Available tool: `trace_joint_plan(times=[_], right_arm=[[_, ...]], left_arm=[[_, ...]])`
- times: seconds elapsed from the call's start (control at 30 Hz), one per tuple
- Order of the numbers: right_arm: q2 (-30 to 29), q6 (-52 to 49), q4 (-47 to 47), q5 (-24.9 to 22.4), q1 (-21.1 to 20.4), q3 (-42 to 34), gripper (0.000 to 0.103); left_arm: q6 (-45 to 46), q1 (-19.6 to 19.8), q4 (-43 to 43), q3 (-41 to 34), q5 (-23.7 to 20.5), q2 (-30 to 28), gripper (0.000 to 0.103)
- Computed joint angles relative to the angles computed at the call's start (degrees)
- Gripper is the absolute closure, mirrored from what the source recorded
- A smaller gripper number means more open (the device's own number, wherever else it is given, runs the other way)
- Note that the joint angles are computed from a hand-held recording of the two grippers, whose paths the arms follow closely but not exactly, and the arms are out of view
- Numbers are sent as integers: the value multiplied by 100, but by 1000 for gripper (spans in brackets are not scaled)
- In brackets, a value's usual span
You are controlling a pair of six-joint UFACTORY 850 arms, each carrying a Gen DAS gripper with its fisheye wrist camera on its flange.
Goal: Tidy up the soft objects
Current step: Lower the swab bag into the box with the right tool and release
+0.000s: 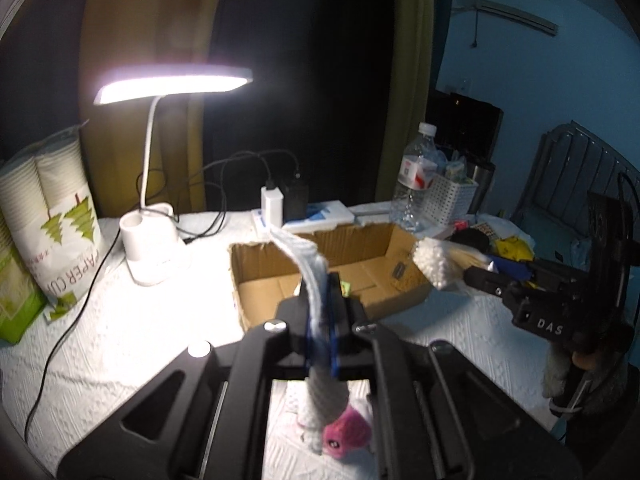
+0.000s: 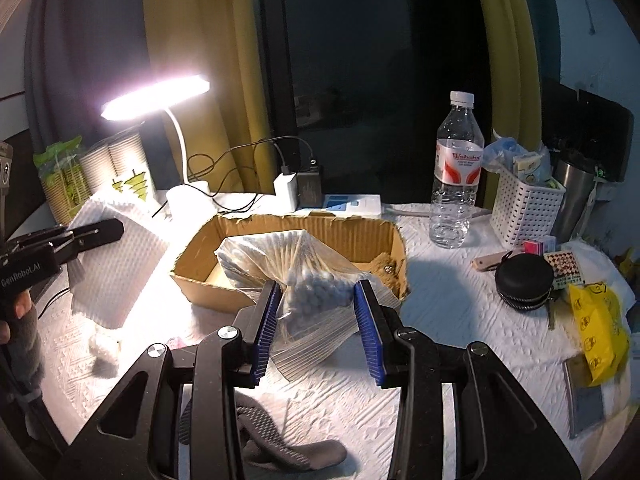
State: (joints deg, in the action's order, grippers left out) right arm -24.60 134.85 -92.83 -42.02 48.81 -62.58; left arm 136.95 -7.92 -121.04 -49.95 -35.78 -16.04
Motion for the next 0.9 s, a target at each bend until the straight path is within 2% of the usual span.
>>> trace_joint_plan(times=[0.53, 0.9], right_arm=[[-226, -76, -458, 415, -583, -201, 62], [-675, -61, -693, 960, -902, -504, 62]], left_arm=[[158, -245, -362, -968, 266, -823, 98], [-343, -392, 11, -1619, 529, -1507, 98]])
